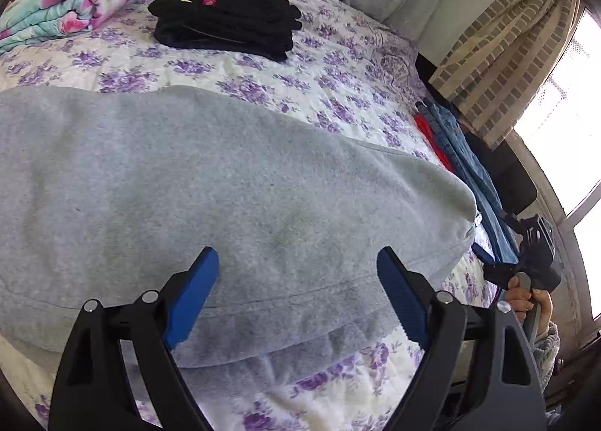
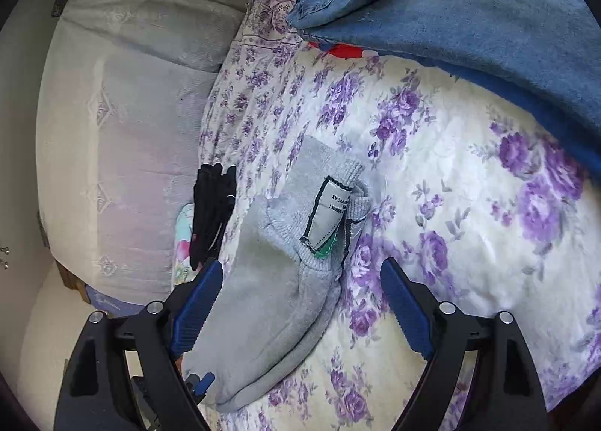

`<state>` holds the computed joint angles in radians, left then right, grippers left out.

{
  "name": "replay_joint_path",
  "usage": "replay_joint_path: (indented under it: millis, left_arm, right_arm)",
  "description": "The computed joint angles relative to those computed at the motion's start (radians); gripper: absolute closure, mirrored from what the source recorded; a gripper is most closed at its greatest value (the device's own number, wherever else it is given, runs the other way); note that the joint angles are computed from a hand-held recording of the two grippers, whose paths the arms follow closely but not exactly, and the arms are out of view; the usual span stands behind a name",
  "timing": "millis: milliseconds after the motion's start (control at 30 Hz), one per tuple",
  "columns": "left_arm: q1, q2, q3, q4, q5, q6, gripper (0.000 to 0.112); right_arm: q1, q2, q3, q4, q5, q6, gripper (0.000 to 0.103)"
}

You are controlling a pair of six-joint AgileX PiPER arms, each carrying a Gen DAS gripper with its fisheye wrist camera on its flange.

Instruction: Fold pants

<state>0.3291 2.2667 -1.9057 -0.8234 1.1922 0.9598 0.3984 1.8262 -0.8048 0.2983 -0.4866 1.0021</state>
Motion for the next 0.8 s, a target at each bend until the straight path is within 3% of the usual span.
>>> replay_joint_path:
  millis: [167,267,333,400,500,600,733,800]
  left_arm:
    - [-0.025,-0.006,0.097,-0.003,-0.1,0.054,0.027]
    - [-0.023,-0.024,0.12,-0.021,-0.111,0.072,0.027]
    - [-0.014,-0.013,0.087,-0.052,-0.058,0.06,0.027]
    - [-0.024,-0.003,0.046,-0.068,-0.023,0.037,0.027]
    - [-0.085,-0.006,0.004,-0.04,-0.077,-0.018,0.027]
    - [-0.145,0.033,-0.09,0.03,-0.15,-0.15,0.027]
    - [-0.195,0.172,-0.287,0.184,-0.166,-0.369,0.027]
    - [-0.218,0.185,-0.265,0.229,-0.229,-0.337,0.026]
  right_arm:
    - [-0.055,0.059,-0.036,-0.137,-0.051,0.171,0.016]
    - [-0.044,0.074,-0.036,-0.073,-0.085,0.132,0.022]
    - [-0.028,0.082,-0.025,-0.012,-0.121,0.096,0.03]
    - [-0.012,0.102,-0.005,0.04,-0.173,0.078,0.051]
    - [-0.008,0.131,0.016,0.029,-0.242,0.12,0.07]
    - [-0.005,0.138,0.015,0.022,-0.256,0.106,0.073]
    - [0.003,0.146,-0.018,0.067,-0.21,0.004,0.076]
    - [0.007,0.151,-0.03,0.086,-0.203,-0.026,0.076]
